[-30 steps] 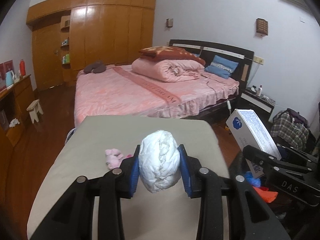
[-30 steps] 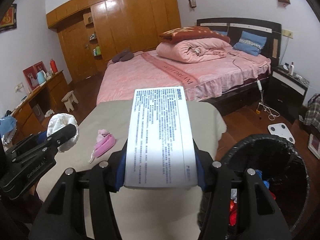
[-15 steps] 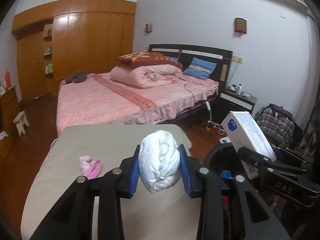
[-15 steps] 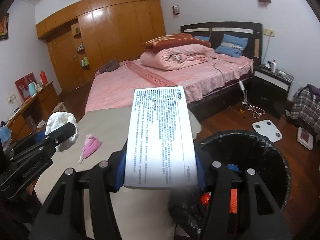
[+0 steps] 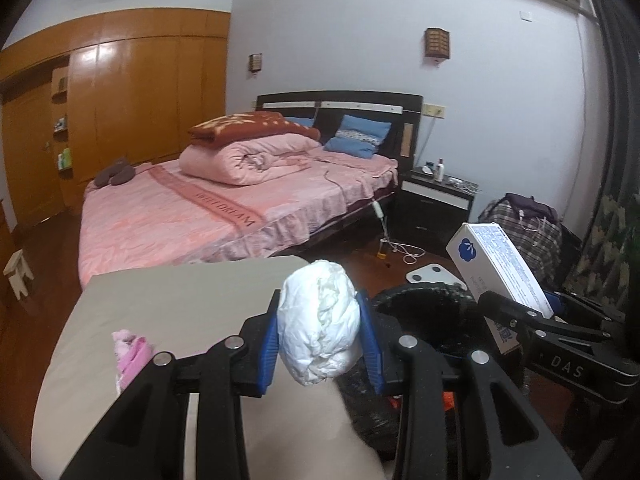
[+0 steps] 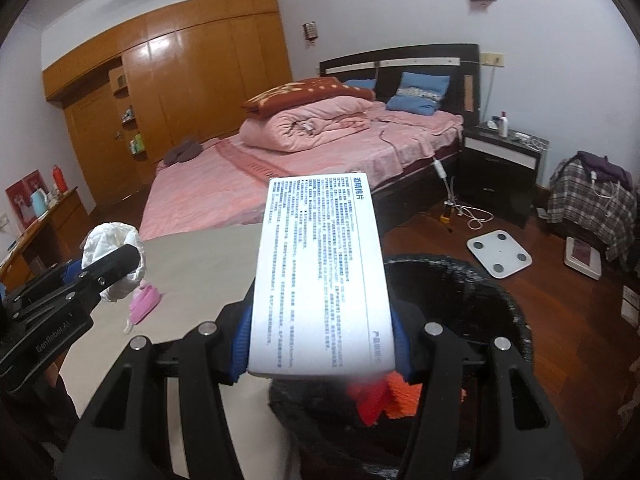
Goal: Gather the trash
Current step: 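Carry the tissue ball and leaflet over the bin and open the left gripper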
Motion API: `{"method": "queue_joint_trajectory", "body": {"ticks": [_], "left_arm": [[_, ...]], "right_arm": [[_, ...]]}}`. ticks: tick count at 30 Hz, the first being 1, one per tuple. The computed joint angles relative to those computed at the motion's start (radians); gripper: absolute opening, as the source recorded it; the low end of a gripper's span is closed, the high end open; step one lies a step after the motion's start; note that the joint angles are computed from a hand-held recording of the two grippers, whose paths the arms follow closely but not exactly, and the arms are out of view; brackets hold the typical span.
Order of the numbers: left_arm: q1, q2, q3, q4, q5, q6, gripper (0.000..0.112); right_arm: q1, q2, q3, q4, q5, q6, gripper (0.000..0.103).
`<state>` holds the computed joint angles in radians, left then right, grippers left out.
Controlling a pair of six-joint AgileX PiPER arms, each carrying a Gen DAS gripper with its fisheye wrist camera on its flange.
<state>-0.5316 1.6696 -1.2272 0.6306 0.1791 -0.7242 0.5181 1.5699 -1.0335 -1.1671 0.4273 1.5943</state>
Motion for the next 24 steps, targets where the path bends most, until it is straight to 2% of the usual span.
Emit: {"method": "queue_joint_trajectory", "body": {"ticks": [11, 16, 24], "left_arm": [[-0.073, 0.098, -0.097, -0.033, -0.013, 0.036, 0.036], [-0.103, 0.157, -0.153, -0.092, -0.012, 0.094, 0.036], [-0.139, 0.245, -0.242, -0.15, 0.002, 0.162, 0.036]], "right_arm": [[-0.063, -0.069, 0.12, -0.091, 0.027, 0.098, 0.053], [-0.092, -0.08, 0.156, -0.124, 0.032, 0.119, 0.053], [-0.173, -0.068, 0.191, -0.158, -0.004, 0.132, 0.053]]}}
